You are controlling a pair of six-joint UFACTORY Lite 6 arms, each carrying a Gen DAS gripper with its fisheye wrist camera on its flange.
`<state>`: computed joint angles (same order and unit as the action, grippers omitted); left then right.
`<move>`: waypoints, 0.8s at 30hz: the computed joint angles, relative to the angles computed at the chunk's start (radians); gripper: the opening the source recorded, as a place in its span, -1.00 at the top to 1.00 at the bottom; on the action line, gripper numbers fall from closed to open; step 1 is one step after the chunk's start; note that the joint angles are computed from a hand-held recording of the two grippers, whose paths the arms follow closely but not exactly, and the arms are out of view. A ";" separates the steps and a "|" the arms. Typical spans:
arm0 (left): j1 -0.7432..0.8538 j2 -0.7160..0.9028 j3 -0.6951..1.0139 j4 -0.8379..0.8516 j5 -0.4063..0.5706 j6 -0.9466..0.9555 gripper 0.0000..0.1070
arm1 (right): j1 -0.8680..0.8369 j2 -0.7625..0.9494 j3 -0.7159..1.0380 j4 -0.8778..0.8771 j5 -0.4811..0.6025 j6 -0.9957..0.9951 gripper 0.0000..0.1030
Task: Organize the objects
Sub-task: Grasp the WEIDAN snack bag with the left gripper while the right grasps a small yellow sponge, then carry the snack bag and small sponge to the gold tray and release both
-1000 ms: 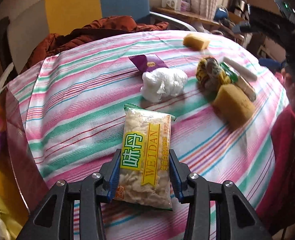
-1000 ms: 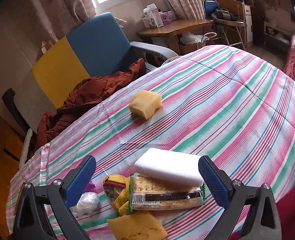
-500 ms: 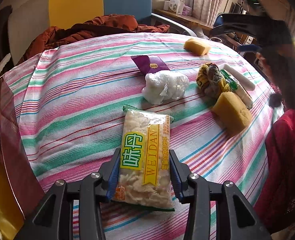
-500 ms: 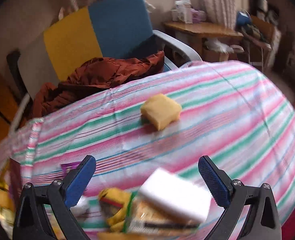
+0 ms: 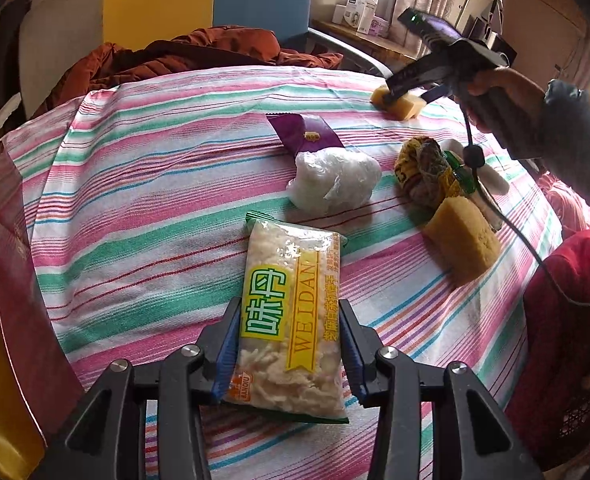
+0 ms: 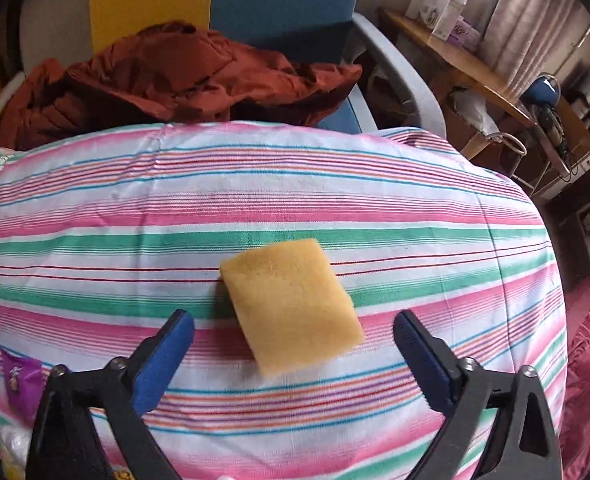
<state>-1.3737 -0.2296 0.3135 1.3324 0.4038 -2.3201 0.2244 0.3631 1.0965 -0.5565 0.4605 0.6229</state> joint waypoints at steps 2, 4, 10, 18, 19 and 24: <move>-0.004 0.003 0.004 -0.008 0.003 0.004 0.16 | 0.012 0.017 0.005 -0.005 0.023 0.011 -0.21; -0.008 0.005 0.003 -0.001 0.007 -0.009 0.16 | 0.019 -0.047 -0.066 -0.021 -0.017 0.049 -0.17; -0.045 0.055 0.031 -0.016 0.051 0.000 0.17 | 0.109 -0.419 -0.348 0.142 -0.099 0.038 -0.16; -0.091 0.046 0.044 -0.103 0.100 0.076 0.18 | 0.515 -0.796 -0.575 -0.033 -0.023 0.535 -0.17; -0.108 0.023 0.036 -0.131 0.116 0.088 0.19 | 0.566 -0.813 -0.583 -0.062 -0.009 0.601 -0.16; -0.262 -0.167 0.012 -0.312 0.287 0.190 0.19 | 0.789 -0.864 -0.615 -0.203 0.068 0.913 -0.17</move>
